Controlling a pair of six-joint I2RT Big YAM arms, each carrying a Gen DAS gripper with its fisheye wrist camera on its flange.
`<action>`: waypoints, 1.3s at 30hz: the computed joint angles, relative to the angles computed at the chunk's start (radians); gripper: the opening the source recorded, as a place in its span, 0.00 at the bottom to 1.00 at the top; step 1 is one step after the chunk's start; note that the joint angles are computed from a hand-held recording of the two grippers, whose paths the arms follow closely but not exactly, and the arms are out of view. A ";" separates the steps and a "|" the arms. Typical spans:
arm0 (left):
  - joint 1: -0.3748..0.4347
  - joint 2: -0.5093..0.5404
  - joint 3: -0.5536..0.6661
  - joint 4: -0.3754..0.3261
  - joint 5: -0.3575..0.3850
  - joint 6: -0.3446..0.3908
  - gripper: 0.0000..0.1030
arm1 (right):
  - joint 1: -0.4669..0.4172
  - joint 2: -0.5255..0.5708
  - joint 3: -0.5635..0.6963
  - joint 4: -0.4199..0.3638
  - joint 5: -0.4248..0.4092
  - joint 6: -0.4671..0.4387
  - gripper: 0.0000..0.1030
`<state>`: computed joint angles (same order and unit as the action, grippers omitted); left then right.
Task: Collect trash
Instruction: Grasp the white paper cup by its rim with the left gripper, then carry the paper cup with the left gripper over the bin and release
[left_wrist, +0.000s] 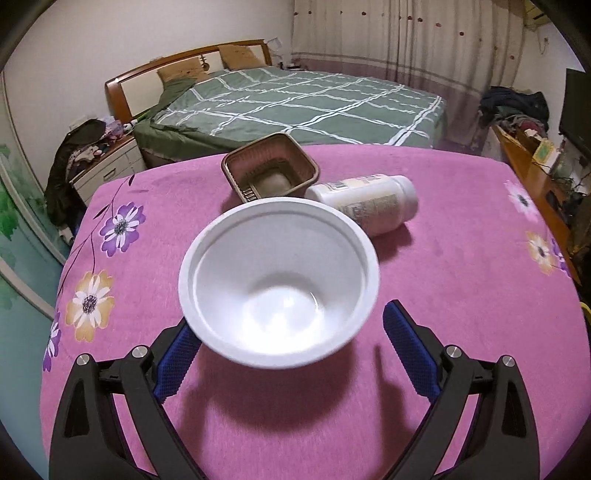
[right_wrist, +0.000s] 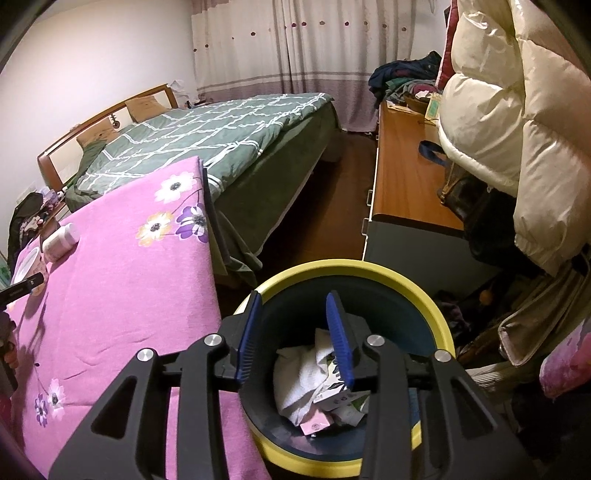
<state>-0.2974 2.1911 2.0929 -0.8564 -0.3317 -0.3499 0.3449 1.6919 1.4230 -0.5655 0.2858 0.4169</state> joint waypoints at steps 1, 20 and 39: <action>0.001 0.008 0.011 -0.005 -0.004 -0.002 0.91 | -0.003 -0.001 -0.003 0.002 -0.003 -0.001 0.34; 0.011 0.056 0.090 -0.021 -0.008 -0.013 0.77 | -0.009 -0.006 -0.023 0.011 -0.028 -0.002 0.34; -0.245 -0.066 0.051 0.013 0.179 0.141 0.77 | -0.014 -0.210 -0.234 0.066 0.030 0.012 0.34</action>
